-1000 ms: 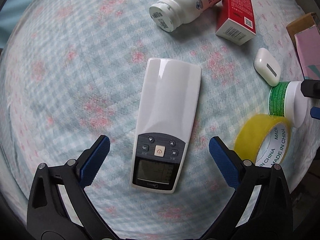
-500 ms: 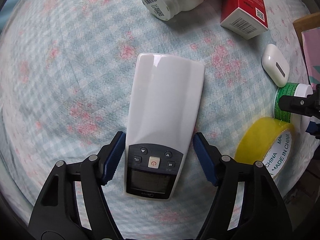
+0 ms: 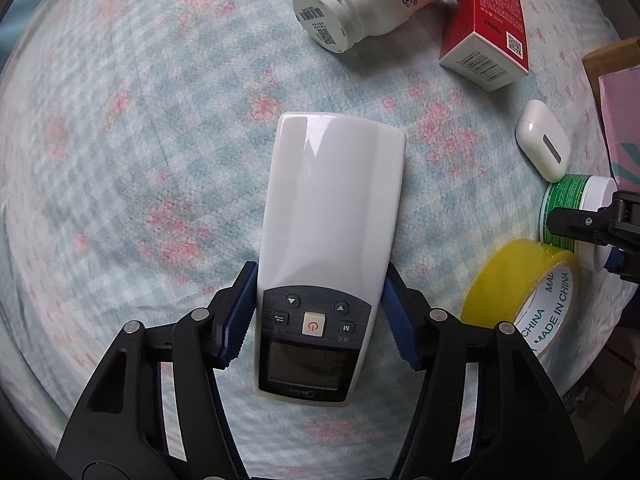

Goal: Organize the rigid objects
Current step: 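Grasp the white remote with the left tool while the right grasps the green jar, then lift the white-lidded green jar with the right tool toward the box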

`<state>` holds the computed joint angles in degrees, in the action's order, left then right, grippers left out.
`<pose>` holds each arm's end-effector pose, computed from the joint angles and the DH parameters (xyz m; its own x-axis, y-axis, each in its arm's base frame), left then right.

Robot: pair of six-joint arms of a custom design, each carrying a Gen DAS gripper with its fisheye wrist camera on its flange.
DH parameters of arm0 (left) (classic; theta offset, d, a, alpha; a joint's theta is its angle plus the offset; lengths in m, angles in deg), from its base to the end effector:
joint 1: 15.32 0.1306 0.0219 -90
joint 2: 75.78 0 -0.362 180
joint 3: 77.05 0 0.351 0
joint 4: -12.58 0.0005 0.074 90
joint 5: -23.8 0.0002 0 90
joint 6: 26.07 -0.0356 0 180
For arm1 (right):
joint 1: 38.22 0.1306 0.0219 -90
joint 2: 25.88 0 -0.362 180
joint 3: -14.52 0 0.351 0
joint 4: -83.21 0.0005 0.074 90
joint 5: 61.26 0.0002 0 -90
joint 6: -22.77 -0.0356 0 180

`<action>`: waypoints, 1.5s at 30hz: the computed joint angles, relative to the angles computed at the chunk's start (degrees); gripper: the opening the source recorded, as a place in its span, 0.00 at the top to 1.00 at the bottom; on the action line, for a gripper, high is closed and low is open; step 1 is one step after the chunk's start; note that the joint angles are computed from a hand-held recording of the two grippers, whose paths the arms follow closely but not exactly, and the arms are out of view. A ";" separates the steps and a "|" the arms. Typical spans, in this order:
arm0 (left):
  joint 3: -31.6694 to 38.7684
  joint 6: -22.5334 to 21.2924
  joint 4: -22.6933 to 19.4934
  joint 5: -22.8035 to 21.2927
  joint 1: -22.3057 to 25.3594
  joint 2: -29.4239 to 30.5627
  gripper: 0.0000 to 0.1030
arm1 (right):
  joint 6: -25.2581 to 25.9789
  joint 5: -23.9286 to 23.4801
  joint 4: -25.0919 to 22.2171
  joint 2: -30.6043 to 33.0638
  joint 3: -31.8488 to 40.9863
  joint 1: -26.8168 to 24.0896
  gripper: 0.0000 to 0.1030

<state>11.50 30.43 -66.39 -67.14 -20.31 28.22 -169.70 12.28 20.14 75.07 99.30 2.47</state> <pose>0.4375 -0.0381 0.2791 -0.7796 0.6220 0.0733 0.6218 0.7827 -0.0289 0.3333 0.2992 0.2820 -0.4888 0.8146 0.3121 0.8710 0.4758 0.1222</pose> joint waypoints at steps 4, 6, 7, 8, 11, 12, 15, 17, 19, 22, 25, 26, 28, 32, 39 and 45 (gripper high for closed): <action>0.38 -1.22 -0.29 0.55 1.25 -0.77 0.45 | 3.39 1.36 -2.97 -0.09 1.46 0.18 0.37; 0.79 -1.29 -0.57 0.94 1.64 -1.03 0.45 | 2.98 1.52 -2.55 -0.50 1.21 0.22 0.37; 1.00 -1.39 -0.80 1.17 1.88 -1.27 0.45 | 2.77 1.63 -2.41 -0.69 1.19 0.24 0.38; 1.41 -1.55 -1.16 1.46 2.18 -1.40 0.45 | 2.85 1.78 -2.71 -0.86 1.44 0.25 0.38; 2.51 -1.99 -2.18 2.33 2.83 -1.88 0.46 | 4.10 2.60 -4.14 -1.34 2.27 0.40 0.38; 3.18 -2.16 -2.69 2.57 3.01 -1.88 0.46 | 4.54 3.06 -4.69 -1.40 2.74 0.46 0.38; 4.95 -2.22 -4.22 3.42 3.47 -1.78 0.46 | 5.39 4.15 -6.25 -1.65 4.10 0.90 0.38; 6.42 -2.46 -5.55 4.22 4.43 -1.31 0.46 | 5.61 4.67 -6.57 -1.88 4.38 0.94 0.38; 7.27 -2.56 -6.79 5.13 5.30 -1.20 0.46 | 5.99 5.05 -7.18 -1.91 5.03 0.86 0.38; 8.50 -3.16 -8.34 6.45 6.65 -1.25 0.46 | 6.39 5.71 -8.10 -3.17 4.72 1.09 0.38; 9.52 -4.02 -9.68 7.66 8.01 -1.50 0.46 | 6.65 6.13 -9.00 -3.29 5.59 0.99 0.38; 9.61 -4.09 -10.04 8.06 8.24 -1.80 0.46 | 6.57 6.24 -8.77 -3.58 5.19 1.08 0.38; 9.50 -3.95 -10.80 8.71 8.30 -2.78 0.46 | 6.71 6.58 -9.25 -3.88 5.45 1.07 0.38; 11.25 -5.14 -12.56 9.79 9.84 -2.53 0.46 | 5.97 7.57 -11.17 -4.69 6.86 2.45 0.38; 11.47 -6.55 -13.57 11.03 12.02 -2.39 0.47 | 4.59 8.56 -12.27 -4.50 8.39 3.55 0.38; 14.35 -7.88 -15.79 12.79 13.36 -1.98 0.47 | 4.29 9.16 -12.83 -4.80 8.51 3.90 0.38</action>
